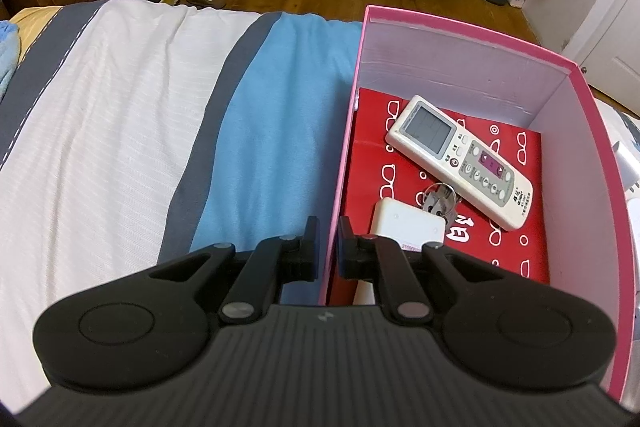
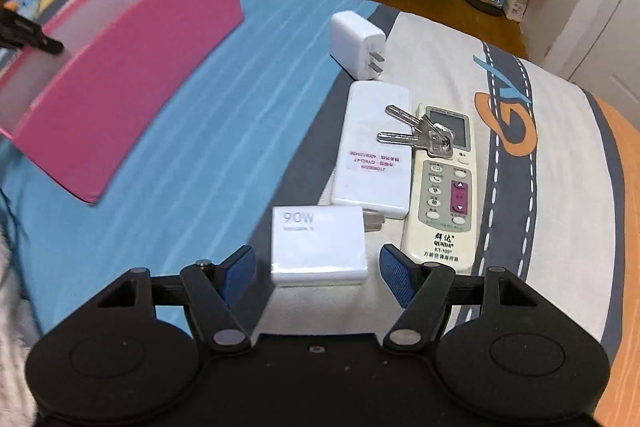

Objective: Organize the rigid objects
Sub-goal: 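Grasp the white wall charger on the bed with the right gripper, then carry the white wall charger into the pink box and release it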

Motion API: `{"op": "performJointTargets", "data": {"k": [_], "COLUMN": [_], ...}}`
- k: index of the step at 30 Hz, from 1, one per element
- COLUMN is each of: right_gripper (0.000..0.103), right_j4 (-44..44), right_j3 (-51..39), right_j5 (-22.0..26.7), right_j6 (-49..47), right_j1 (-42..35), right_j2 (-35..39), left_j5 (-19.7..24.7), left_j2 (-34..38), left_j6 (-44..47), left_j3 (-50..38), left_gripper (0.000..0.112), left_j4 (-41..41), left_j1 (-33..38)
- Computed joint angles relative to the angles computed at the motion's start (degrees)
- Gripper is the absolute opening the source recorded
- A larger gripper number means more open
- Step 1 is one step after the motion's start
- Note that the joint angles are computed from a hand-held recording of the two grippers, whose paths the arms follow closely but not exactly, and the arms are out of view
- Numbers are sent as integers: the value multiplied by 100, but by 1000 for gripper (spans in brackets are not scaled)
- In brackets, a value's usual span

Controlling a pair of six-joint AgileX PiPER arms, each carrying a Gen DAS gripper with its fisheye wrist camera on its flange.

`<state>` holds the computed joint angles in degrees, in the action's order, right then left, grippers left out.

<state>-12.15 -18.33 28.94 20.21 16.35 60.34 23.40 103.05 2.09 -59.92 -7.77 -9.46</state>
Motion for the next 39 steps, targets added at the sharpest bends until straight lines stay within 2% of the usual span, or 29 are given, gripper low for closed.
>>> {"op": "performJointTargets", "data": {"k": [4, 8, 10, 12, 14, 16, 18, 22, 28, 35, 39], "right_gripper": [73, 72, 63, 63, 63, 63, 63, 63, 63, 63, 63], "right_j4": [513, -30, -44, 93, -411, -751, -734, -1198, -1932, -1969, -2191], "right_j3": [144, 167, 173, 165, 187, 202, 171, 29, -587, -1638, -2166], "right_j5": [-732, -1284, -1282, -1151, -1054, -922, -758, -218, 1192, 2264, 2565], "right_j6": [-744, -124, 31, -6, 645, 1138, 1240, 2111, 3661, 3939, 4152], "right_j1": [-458, -317, -347, -381, -182, 64, 203, 782, 2481, 3752, 4230], "right_j2": [575, 1165, 1080, 922, 882, 796, 682, 416, 80, -149, 60], "left_j5": [8, -53, -57, -71, -75, -71, -62, -52, -50, -52, -92], "left_j2": [3, -28, -21, -27, -32, -28, -24, -19, -23, -36, -80], "left_j6": [38, 33, 121, 139, 99, 125, 131, 192, 225, 310, 440], "left_j3": [1, 59, 64, 77, 81, 78, 71, 64, 67, 79, 121], "left_gripper": [9, 8, 8, 8, 8, 8, 8, 8, 8, 8, 8], "left_j4": [-82, -48, -154, -162, -123, -161, -190, -286, -328, -384, -529], "left_j1": [20, -1, 24, 22, 6, 15, 16, 34, 51, 83, 93]}}
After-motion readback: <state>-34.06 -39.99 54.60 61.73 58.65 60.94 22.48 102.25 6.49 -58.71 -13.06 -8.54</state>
